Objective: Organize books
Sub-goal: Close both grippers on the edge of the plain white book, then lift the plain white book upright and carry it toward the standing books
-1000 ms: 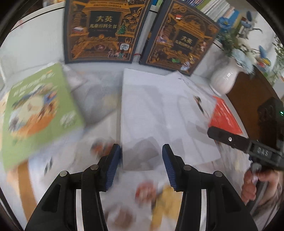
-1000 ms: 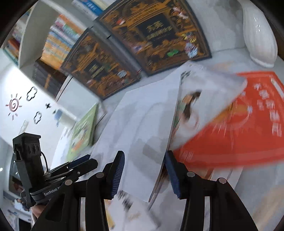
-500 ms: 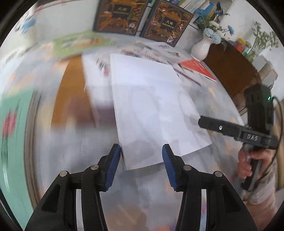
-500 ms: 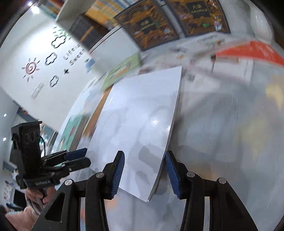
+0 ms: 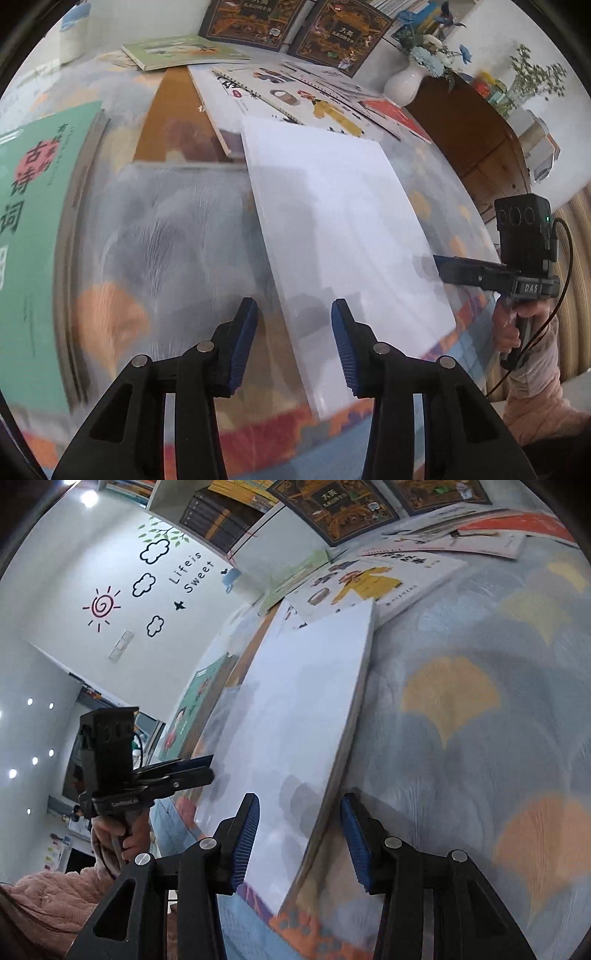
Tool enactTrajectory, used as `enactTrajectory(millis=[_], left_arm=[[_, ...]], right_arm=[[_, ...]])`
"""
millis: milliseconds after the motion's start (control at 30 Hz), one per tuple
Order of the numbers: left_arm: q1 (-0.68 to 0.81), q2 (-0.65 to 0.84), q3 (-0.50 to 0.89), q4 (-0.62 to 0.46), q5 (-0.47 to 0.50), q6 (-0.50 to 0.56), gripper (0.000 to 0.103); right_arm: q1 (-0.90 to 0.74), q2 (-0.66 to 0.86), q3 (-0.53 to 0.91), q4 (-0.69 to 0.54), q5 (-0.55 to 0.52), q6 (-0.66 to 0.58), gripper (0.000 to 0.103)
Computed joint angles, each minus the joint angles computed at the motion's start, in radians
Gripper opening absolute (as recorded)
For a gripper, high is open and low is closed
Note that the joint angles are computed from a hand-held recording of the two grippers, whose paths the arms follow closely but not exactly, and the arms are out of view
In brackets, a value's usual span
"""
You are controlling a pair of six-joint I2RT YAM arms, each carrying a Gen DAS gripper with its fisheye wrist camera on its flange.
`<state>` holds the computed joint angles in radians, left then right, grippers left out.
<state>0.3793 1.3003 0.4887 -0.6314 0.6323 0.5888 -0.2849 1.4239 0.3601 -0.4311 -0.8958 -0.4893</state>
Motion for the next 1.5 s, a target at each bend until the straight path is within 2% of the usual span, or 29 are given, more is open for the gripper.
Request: enactTrajectory(millis=[133,267,333,400,600,800,1100,1267,1367,1433,1500], left_arm=[[-0.012,0.068,0.028,0.052,0.038,-0.064,0.038],[-0.027,0.118,0.030,0.130,0.077,-0.078,0.038],[-0.019,0.170,0.042,0.178,0.105,-0.090,0.033],[0.021,0.213,0.053,0.173,0.147,-0.091,0.030],[-0.006,0.132,-0.030,0.302,0.122,-0.146,0.030],[0.035,0.206,0.008,0.269,0.177,-0.095,0.030],[0.028,0.204,-0.012,0.313,0.181,-0.111,0.030],[0.031,0.211,-0.014,0.319,0.186,-0.108,0.030],[0.033,0.225,0.002,0.297,0.187,-0.095,0.030],[0.042,0.243,0.020,0.270,0.194,-0.099,0.028],[0.041,0.227,0.013,0.271,0.185,-0.118,0.028]], right_arm=[[0.042,0.109,0.071,0.053,-0.037,0.014,0.042],[0.031,0.168,0.120,0.018,-0.056,-0.030,0.038],[0.027,0.158,0.101,0.052,-0.045,-0.040,0.027],[0.013,0.145,0.055,0.140,-0.051,-0.031,0.019],[0.018,0.099,0.011,0.210,-0.047,0.008,0.019],[0.034,0.092,0.009,0.236,-0.045,0.047,0.019],[0.020,0.088,0.008,0.219,-0.047,0.025,0.019],[0.031,0.055,-0.011,0.243,-0.029,0.054,0.019],[0.076,-0.034,-0.054,0.290,0.033,0.122,0.019],[0.178,-0.195,-0.123,0.349,0.170,0.216,0.022],[0.342,-0.377,-0.187,0.378,0.382,0.351,0.026]])
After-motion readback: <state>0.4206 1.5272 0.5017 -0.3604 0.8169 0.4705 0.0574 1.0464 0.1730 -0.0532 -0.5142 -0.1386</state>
